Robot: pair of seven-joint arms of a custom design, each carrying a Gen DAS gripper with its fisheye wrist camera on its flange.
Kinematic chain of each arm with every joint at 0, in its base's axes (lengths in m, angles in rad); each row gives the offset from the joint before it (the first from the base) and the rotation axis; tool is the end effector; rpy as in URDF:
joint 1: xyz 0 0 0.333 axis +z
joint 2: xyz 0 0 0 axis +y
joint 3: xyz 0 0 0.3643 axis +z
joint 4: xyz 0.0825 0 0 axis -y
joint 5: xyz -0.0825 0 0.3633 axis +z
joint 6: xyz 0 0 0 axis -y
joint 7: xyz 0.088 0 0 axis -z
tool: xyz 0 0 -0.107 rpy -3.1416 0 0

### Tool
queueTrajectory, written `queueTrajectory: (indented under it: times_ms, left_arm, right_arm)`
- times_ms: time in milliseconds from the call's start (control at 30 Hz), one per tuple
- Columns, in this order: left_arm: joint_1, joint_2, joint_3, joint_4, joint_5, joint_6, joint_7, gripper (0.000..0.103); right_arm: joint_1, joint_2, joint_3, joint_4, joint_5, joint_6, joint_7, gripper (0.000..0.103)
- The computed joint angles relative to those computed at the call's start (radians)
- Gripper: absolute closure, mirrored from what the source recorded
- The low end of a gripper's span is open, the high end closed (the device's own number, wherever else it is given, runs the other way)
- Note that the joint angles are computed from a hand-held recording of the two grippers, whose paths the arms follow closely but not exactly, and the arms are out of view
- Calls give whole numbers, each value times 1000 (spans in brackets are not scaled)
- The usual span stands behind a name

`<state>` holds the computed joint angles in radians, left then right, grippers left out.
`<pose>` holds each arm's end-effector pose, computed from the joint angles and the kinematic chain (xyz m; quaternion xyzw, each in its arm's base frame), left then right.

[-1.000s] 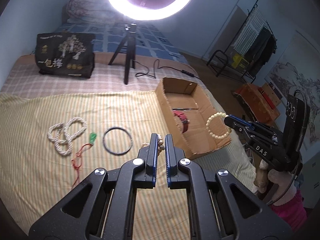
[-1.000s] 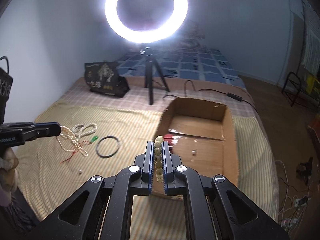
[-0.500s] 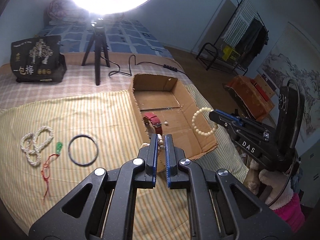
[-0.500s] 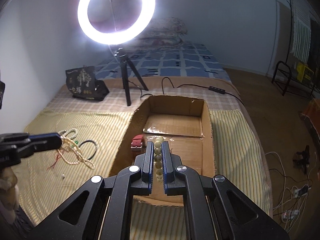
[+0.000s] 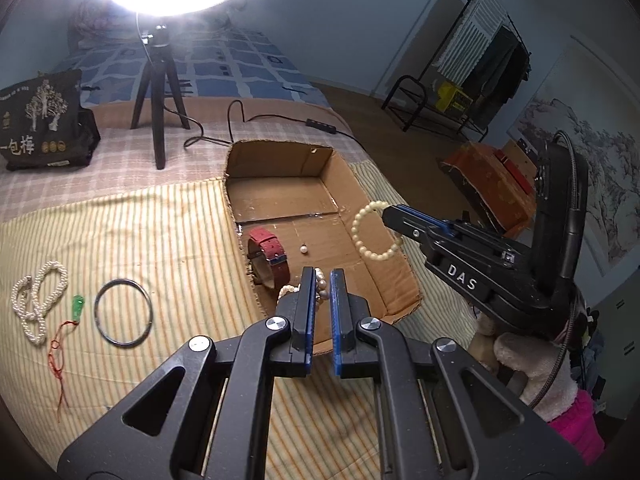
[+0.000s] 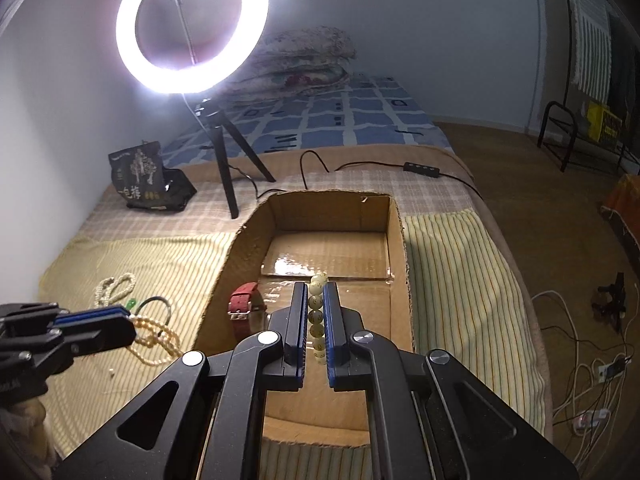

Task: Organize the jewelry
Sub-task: 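Carry the pearl strand and bead bracelet over the cardboard box, then open right tool to drop the bracelet while left tool releases the pearl strand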

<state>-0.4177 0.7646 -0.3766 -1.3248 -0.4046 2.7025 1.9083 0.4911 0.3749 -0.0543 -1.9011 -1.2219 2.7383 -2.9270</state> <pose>0.6348 -0.4843 0.4137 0.4172 -0.8216 0.3858 0.0452 0.5719 0.3114 0.3927 -0.5503 0.7365 -0.2706 0.2855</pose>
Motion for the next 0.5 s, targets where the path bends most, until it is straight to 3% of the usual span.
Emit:
queueTrajectory:
  times_ms: [500]
  left_arm:
    - [-49, 67, 29, 98, 56, -62, -51, 98]
  right_arm:
    - [-11, 44, -28, 27, 37, 38, -3, 97]
